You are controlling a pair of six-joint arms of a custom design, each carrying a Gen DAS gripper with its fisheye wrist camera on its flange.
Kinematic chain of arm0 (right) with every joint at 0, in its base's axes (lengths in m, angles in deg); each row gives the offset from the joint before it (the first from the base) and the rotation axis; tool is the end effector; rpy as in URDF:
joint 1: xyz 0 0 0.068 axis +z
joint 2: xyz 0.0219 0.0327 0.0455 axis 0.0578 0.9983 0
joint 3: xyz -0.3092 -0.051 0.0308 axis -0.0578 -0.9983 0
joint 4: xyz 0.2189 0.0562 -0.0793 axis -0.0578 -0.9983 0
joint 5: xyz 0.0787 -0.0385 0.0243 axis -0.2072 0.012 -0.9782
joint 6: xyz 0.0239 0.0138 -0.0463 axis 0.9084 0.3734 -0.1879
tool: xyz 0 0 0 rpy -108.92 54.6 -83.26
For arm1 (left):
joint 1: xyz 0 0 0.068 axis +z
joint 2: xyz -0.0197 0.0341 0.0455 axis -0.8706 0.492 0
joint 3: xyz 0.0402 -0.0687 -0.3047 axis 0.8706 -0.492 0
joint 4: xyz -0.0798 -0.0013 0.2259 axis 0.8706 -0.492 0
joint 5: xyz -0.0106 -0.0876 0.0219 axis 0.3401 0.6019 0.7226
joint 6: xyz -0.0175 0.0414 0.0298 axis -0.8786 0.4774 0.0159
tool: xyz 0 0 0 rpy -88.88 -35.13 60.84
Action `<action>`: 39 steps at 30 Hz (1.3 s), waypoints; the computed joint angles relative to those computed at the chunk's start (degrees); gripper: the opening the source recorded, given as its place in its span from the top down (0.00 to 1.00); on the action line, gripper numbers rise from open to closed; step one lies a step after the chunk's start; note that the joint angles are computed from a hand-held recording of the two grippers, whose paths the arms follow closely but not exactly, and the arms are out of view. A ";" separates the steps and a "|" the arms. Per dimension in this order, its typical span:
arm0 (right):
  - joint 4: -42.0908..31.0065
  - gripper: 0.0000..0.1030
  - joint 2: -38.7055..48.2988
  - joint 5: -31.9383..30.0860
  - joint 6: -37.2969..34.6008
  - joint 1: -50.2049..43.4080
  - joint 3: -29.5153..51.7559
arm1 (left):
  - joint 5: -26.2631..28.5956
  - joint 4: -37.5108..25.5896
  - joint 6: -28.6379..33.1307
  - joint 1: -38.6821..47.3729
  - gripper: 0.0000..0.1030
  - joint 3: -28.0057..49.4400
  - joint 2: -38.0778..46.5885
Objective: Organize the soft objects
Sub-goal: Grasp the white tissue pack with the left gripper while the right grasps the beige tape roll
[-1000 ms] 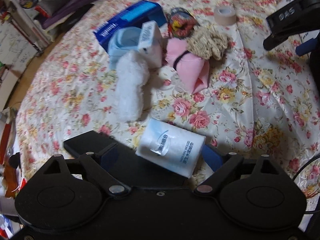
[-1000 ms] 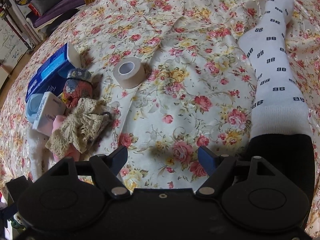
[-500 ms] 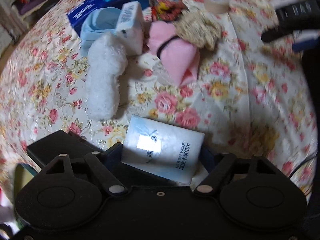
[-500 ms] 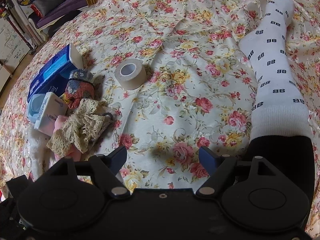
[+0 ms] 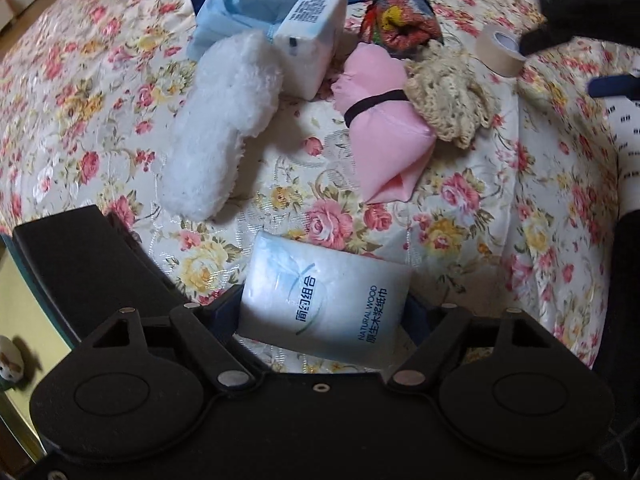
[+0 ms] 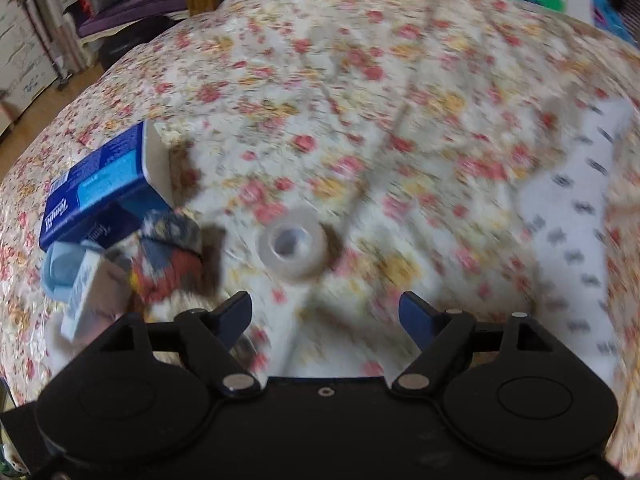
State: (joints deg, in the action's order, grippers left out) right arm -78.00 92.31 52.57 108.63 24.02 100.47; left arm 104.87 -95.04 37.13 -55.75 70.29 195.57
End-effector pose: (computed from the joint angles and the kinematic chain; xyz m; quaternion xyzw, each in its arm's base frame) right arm 0.2887 0.0917 0.2653 0.4161 0.8753 -0.1176 0.2164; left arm 0.3589 0.0202 0.1911 0.3731 0.9156 -0.1029 0.1087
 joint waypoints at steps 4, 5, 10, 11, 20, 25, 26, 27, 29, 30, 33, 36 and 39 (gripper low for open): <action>4.12 0.22 3.47 -1.77 -5.58 -4.91 1.14 | 0.23 0.02 -0.87 -0.40 0.27 0.65 0.82; 4.35 0.22 4.48 -1.98 -6.39 -5.79 1.63 | 0.36 0.08 -0.84 -0.34 0.27 0.67 0.90; 7.52 0.38 7.34 -4.37 -8.82 -8.69 0.50 | 1.00 0.90 -0.92 0.15 0.27 -0.50 0.21; 7.94 0.39 7.60 -5.46 -9.22 -9.21 0.11 | 1.08 1.23 -0.89 0.26 0.28 -0.80 0.10; 9.11 0.56 1.58 -6.16 -5.59 -8.32 -4.73 | 2.89 -5.69 -1.45 1.51 0.29 2.80 0.09; 7.23 0.56 -2.79 -4.29 0.25 -5.24 -7.58 | 4.96 -12.21 0.71 4.07 0.29 6.57 -1.63; 6.74 0.56 -3.83 -3.58 1.83 -4.16 -8.11 | 5.40 -13.85 1.51 4.88 0.29 7.68 -1.85; 6.13 0.56 -4.70 -2.74 3.61 -2.88 -8.52 | 6.06 -15.82 2.47 5.97 0.29 9.25 -1.83; 4.95 0.56 -6.13 -0.98 7.14 -0.01 -9.19 | 7.31 -19.53 4.31 8.38 0.29 12.49 -1.66; 4.72 0.56 -6.47 -0.07 8.90 1.57 -9.66 | 7.76 -20.93 4.97 9.55 0.29 13.89 -1.57; 1.67 0.56 -5.14 1.27 14.01 6.64 -9.44 | 8.94 -24.82 6.61 13.19 0.29 18.70 -0.43; -2.26 0.56 -3.27 2.58 18.89 11.96 -7.92 | 9.96 -28.04 6.95 16.62 0.29 24.08 2.56; -6.19 0.56 -2.53 3.93 24.85 18.01 -6.33 | 10.46 -29.17 6.68 20.09 0.29 28.27 5.22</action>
